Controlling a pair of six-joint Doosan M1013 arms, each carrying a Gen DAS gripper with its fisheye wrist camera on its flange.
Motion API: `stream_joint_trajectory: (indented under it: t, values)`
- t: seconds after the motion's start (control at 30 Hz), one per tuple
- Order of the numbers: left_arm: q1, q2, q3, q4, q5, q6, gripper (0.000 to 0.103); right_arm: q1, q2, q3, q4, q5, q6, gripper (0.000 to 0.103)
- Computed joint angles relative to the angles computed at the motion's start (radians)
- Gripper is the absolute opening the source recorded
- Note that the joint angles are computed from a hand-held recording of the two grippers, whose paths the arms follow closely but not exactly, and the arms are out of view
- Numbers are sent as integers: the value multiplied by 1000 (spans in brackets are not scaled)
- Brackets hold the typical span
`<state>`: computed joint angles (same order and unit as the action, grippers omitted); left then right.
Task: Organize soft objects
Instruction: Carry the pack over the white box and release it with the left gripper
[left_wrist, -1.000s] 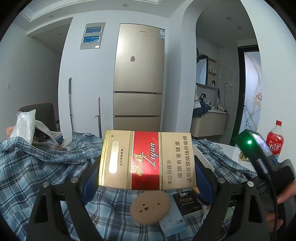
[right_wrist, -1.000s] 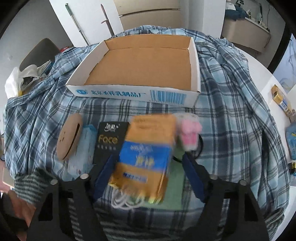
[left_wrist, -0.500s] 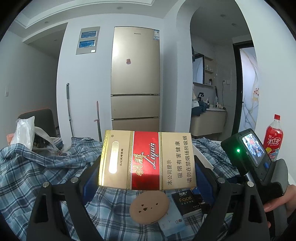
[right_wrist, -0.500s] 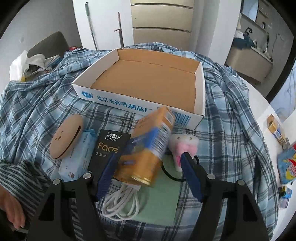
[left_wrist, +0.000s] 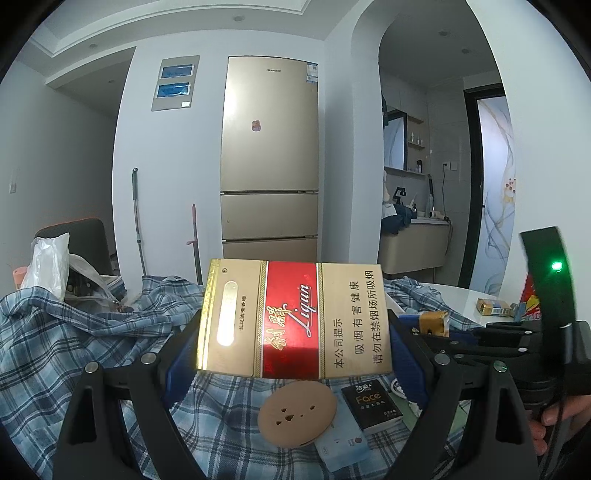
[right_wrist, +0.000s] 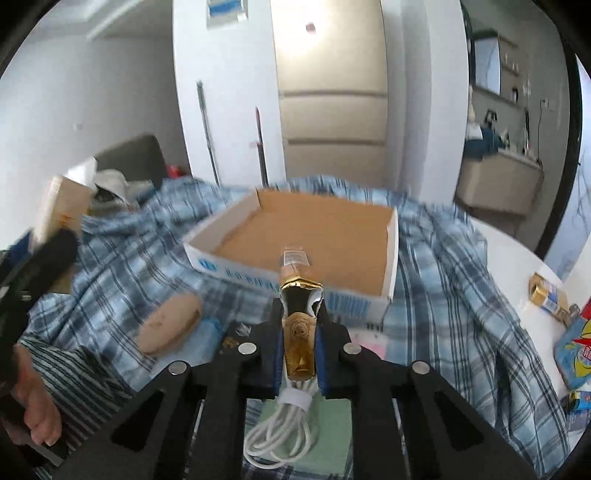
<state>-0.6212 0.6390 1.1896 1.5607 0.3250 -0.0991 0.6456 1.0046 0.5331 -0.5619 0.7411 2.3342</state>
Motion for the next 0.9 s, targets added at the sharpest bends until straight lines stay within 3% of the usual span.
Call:
stream_joint_trajectory:
  t: [0.07,0.2,0.3,0.43,0.53,0.67,0.8,0.9]
  values:
    - [-1,-2,4,30,1,-27,90,-2,-24,50,-11,-70,17,12]
    - [-7,-8,16,75,15,-64,90,1,-51,106,-90,-138,93,12]
    - [-10,-16,13,24,9,13,90,6,-59,120,-150,-149,139,12]
    - [-30,-31,18,176,42,-58,90,13,-75,132,-239,-149,181,12]
    - [-41,-36,9,297,74,-135,90,15,-83,118,-270,-143,184,12]
    - [-40,-26,-48,317,75,-166,90,14,-81,74,-344,-138,221,12]
    - [-37,4,-123,365,120,-224,90,6,-65,15,-398,-149,269,12]
    - [-32,38,-195,329,149,-184,90,-2,-32,-61,-417,-139,275,12]
